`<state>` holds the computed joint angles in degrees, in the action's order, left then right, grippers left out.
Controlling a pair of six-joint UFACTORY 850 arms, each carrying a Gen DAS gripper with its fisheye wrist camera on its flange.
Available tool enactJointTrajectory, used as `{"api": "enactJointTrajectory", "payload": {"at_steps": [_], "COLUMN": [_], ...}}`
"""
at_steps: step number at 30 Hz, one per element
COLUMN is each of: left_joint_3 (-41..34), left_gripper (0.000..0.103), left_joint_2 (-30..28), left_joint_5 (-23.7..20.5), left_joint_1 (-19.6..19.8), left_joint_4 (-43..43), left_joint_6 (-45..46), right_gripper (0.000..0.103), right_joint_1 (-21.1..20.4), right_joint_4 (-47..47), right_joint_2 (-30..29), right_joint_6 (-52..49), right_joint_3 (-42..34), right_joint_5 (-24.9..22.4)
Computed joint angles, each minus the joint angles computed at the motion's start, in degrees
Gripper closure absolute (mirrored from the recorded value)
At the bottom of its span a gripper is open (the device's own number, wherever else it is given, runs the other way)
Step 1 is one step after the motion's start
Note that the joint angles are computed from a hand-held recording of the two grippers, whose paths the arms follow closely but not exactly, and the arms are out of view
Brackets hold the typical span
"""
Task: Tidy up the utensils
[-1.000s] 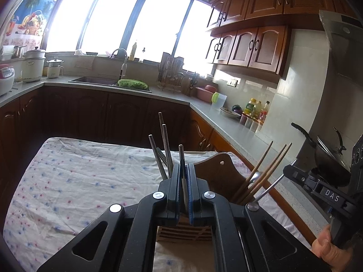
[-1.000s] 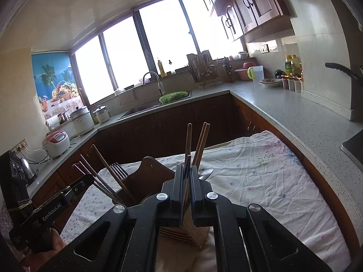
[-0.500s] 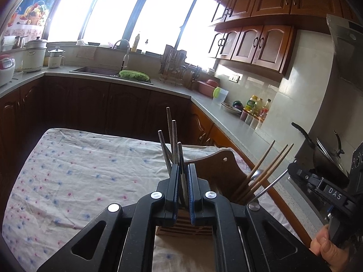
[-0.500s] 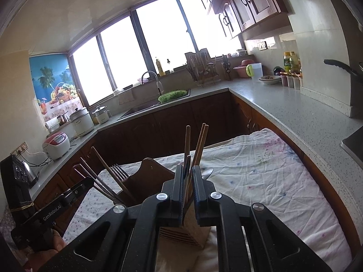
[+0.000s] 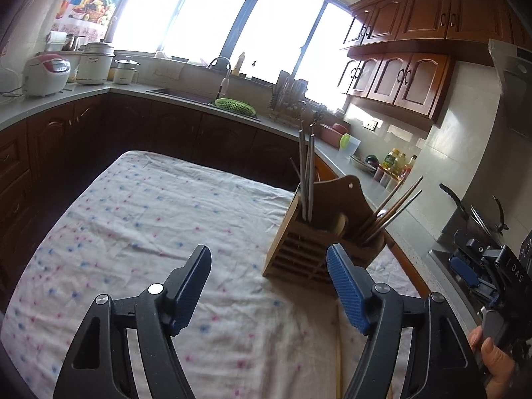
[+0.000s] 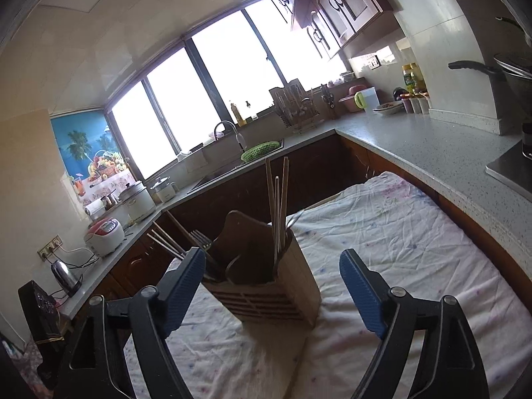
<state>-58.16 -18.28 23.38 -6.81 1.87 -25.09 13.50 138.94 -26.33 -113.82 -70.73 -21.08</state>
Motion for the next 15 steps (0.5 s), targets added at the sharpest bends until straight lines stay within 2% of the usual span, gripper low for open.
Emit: {"api": "enactJointTrajectory", "payload": {"at_steps": [4,8,15], "left_joint_3": [6.5,11.6,19.8], "left_gripper": [0.031,0.031,0.031], "left_joint_2": [5.2,10.3,18.4], "left_joint_5": [0.5,0.7,2.4], "left_joint_1": [-0.9,-1.3,-4.3], "left_joint_4": [-5.7,-7.3,-16.9], "left_joint_6": [3.3,4.0,15.3], "right_gripper": [0.015,0.012,0.01], "right_joint_1": [0.4,0.9,3.1], "right_joint_4": [-0.2,1.3,11.0], "right_joint_2": [3.1,6.3,12.2], "right_joint_6": [0.6,-0.1,-11.7], "right_joint_3": [5.1,10.0,18.4], "right_joint_5": [-0.7,-1.7,-2.7]}}
